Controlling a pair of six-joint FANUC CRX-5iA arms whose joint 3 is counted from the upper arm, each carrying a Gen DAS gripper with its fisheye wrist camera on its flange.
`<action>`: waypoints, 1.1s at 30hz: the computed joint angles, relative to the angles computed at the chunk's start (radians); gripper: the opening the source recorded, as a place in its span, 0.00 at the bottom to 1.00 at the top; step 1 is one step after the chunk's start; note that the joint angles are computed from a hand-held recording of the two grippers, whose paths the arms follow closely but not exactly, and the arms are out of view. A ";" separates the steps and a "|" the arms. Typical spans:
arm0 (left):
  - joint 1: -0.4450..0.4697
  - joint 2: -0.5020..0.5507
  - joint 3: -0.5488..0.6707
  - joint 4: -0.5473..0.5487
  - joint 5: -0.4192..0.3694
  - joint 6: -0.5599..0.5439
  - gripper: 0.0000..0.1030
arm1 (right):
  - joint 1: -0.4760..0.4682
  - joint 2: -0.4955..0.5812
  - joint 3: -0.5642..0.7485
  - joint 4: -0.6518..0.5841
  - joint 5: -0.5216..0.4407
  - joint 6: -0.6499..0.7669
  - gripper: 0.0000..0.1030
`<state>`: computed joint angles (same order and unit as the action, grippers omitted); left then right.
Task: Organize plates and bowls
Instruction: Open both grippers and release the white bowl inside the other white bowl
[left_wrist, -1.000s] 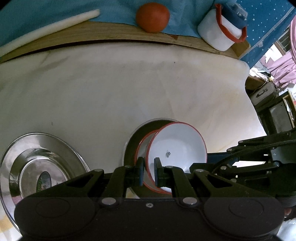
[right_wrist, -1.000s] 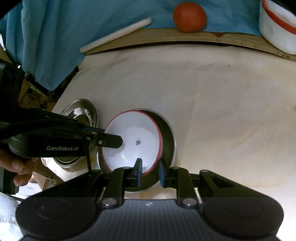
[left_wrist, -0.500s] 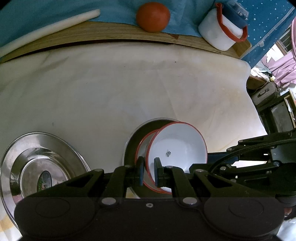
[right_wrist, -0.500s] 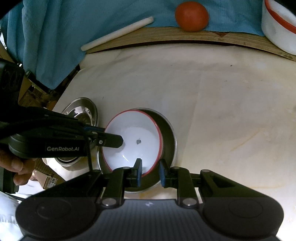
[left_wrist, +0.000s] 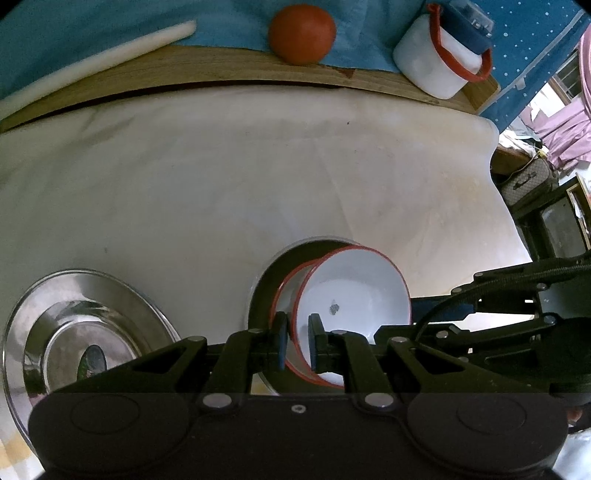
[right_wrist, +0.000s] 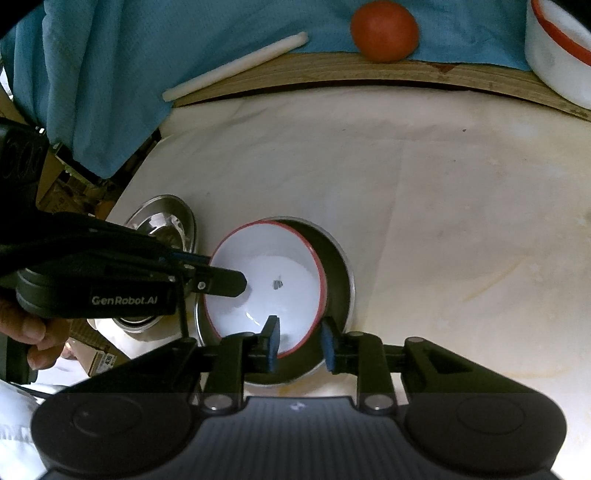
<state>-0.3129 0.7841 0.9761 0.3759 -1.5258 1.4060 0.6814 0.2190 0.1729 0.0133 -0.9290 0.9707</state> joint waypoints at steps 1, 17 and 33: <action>0.000 0.000 0.000 0.000 0.000 -0.001 0.12 | 0.001 0.000 -0.001 0.004 0.001 -0.003 0.30; 0.008 -0.004 -0.001 0.020 0.000 -0.022 0.33 | 0.002 -0.014 -0.018 0.013 0.021 -0.012 0.41; 0.038 -0.042 -0.018 -0.030 0.072 0.005 0.89 | 0.025 -0.074 -0.110 0.176 0.067 -0.184 0.84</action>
<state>-0.2744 0.7421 0.9582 0.3459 -1.4543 1.4108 0.7067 0.1449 0.0632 0.1892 -0.8620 0.7869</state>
